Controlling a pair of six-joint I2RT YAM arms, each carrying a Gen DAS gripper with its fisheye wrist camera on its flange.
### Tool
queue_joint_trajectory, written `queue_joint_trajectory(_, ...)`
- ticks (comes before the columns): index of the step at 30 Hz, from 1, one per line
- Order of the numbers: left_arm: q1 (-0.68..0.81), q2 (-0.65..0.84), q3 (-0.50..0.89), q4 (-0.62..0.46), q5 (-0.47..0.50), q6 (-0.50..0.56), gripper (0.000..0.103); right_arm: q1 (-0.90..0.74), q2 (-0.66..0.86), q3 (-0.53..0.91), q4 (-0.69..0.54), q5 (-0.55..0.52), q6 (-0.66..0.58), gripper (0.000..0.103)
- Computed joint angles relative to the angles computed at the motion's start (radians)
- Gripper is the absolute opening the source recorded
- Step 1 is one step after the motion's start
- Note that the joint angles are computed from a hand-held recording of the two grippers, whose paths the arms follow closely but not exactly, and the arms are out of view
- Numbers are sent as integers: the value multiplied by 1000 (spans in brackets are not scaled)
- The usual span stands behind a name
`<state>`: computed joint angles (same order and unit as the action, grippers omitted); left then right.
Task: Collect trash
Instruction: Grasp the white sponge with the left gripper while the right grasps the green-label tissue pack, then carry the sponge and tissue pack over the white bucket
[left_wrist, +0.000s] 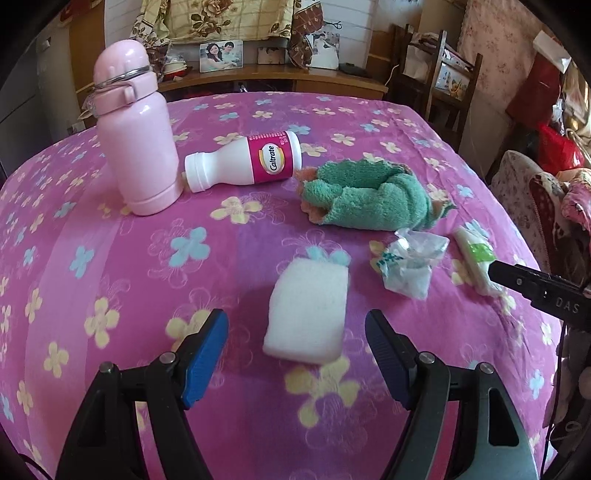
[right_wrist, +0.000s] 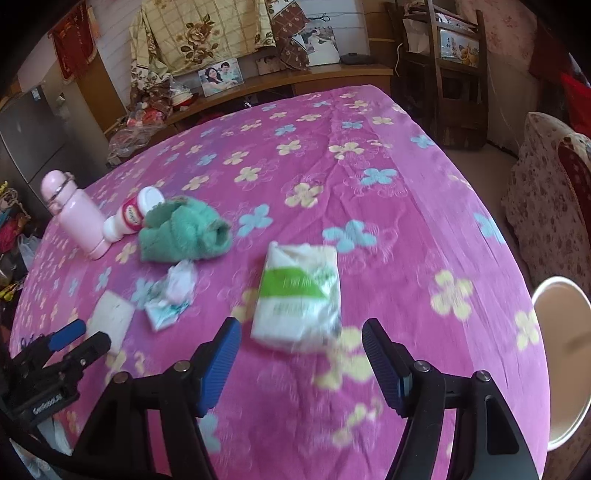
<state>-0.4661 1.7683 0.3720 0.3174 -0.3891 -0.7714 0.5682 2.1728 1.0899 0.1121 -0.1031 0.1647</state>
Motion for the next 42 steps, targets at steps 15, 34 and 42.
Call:
queue_joint_trajectory(15,5,53,15,23,15,-30,41,24,103,112,-23,63,-136,48)
queue_joint_trajectory(34,-521,31,416,-524,-246,-381,41,-280,-442,-508,149,-223,-287,40)
queue_joint_trajectory(42,-560,280,835,-617,-224,-249,41,-641,-493,-509,11,-363,-526,40)
